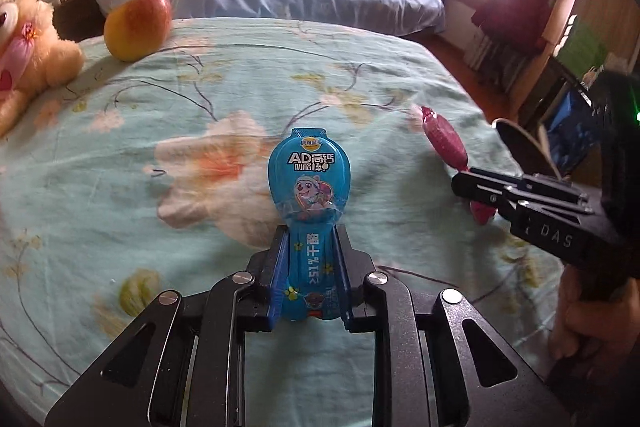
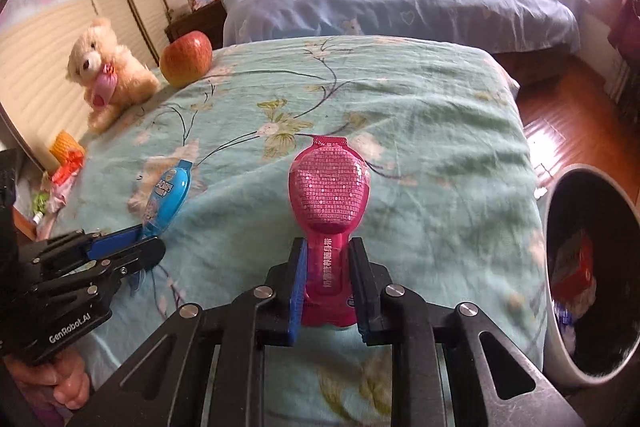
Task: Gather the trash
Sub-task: 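Carry the blue candy pack with the left tool while the right tool carries the pink pack over the bin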
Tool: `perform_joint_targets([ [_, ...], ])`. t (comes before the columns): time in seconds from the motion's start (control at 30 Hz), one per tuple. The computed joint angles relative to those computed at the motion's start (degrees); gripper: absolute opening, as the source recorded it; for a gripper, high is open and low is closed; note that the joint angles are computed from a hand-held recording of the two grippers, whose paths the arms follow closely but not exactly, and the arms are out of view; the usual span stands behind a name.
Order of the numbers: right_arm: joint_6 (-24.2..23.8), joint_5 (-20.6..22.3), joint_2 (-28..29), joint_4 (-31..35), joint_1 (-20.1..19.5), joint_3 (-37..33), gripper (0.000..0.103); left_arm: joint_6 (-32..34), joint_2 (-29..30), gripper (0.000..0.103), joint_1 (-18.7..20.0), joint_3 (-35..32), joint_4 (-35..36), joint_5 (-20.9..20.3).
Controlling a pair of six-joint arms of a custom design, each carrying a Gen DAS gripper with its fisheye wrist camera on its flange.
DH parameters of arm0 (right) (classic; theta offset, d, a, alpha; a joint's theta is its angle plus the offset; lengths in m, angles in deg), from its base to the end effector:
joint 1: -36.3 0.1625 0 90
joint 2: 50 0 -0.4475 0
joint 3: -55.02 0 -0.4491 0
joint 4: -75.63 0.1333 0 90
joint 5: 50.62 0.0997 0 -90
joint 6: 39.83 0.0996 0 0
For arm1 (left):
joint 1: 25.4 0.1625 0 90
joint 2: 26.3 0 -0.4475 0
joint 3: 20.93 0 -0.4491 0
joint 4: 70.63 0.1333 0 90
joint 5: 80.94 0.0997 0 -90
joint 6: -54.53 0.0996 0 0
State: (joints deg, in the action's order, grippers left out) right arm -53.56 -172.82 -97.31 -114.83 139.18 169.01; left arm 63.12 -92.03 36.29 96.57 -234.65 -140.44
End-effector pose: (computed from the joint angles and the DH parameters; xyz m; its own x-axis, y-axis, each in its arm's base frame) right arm 0.2144 -0.5777 0.0644 -0.8215 -0.0950 0.5622 -0.3914 0.8109 -0.4350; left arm -0.1163 -0.6036 0.1760 -0.7746 0.3584 -0.5210 0.5609 0.7699 -0.3042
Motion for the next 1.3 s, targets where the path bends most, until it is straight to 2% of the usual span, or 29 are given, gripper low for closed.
perform_joint_targets([
  [0.3,4.2,1.4,-4.2,-4.3,-0.5,5.8,0.021,-0.6,-0.5,0.019,-2.3,1.7,-0.4,-2.5],
  [1.3,6.7,0.3,-12.4,-13.7,-3.1,15.8,0.021,1.3,4.2,0.019,-9.3,2.2,-1.3,-2.7],
])
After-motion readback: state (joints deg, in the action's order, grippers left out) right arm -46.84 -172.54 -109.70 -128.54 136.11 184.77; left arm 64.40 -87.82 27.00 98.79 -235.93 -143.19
